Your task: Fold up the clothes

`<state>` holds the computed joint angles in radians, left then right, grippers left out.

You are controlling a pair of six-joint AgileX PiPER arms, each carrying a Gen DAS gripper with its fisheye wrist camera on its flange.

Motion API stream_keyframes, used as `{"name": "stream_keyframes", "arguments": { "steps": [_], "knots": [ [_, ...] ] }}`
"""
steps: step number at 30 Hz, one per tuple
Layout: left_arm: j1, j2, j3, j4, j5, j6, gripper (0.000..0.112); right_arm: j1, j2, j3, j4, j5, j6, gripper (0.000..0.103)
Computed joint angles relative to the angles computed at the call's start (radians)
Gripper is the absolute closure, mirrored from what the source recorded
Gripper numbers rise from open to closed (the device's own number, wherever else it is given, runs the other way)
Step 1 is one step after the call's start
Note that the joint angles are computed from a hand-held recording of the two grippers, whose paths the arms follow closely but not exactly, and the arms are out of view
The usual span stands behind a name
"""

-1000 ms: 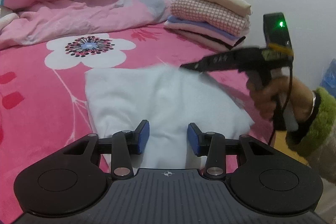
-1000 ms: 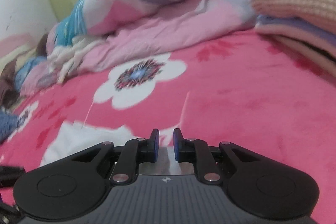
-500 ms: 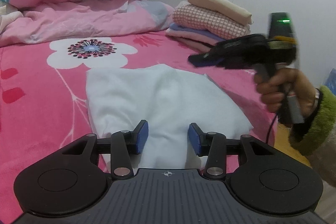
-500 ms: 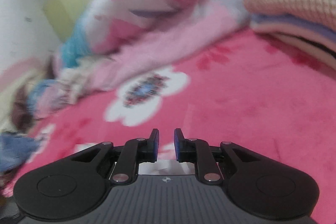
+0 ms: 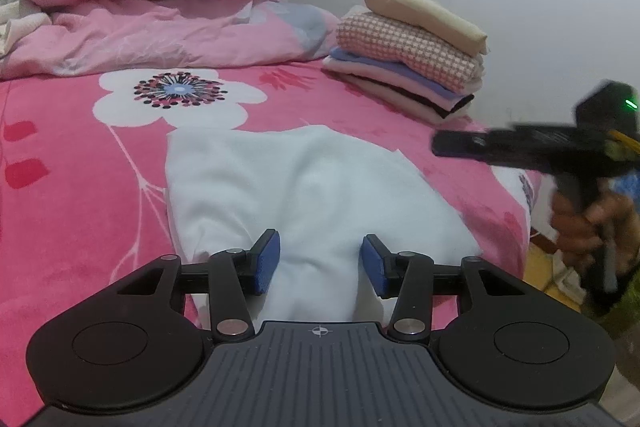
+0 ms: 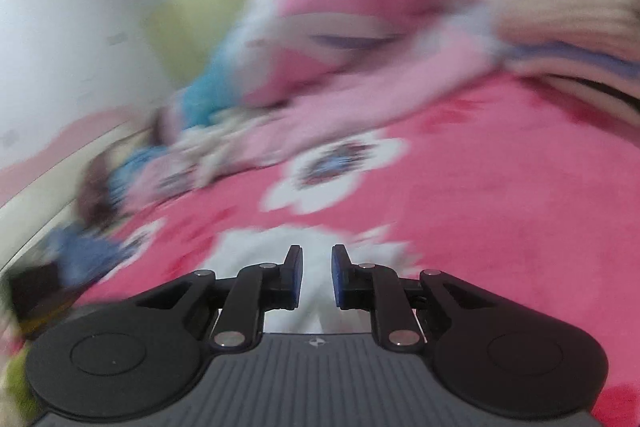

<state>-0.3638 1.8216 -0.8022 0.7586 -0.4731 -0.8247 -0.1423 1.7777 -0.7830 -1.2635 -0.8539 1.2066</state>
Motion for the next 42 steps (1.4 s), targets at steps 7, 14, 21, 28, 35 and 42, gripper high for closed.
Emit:
{"name": "stream_keyframes", "arguments": {
  "steps": [7,14,21,28,35,42],
  "knots": [
    [0.007,0.006,0.001,-0.002,-0.018,-0.022,0.066,0.008,0.019,0.066,0.048,0.103,-0.097,0.085],
    [0.033,0.015,0.01,0.014,-0.071,-0.05,0.066,0.002,-0.051,0.169,-0.01,-0.138,-0.273,0.085],
    [0.093,0.018,-0.022,0.106,-0.173,-0.153,0.066,0.02,-0.02,0.183,0.055,-0.108,-0.229,0.085],
    [0.177,0.196,-0.256,0.255,-0.151,-0.471,0.066,0.071,0.014,0.144,0.045,-0.041,-0.208,0.085],
    [0.259,0.251,-0.314,0.227,-0.164,-0.607,0.066,0.055,0.021,0.152,0.036,-0.063,-0.203,0.085],
    [0.265,0.126,-0.148,0.157,-0.203,-0.499,0.065,0.038,-0.025,0.156,0.049,-0.102,-0.199,0.085]
  ]
}}
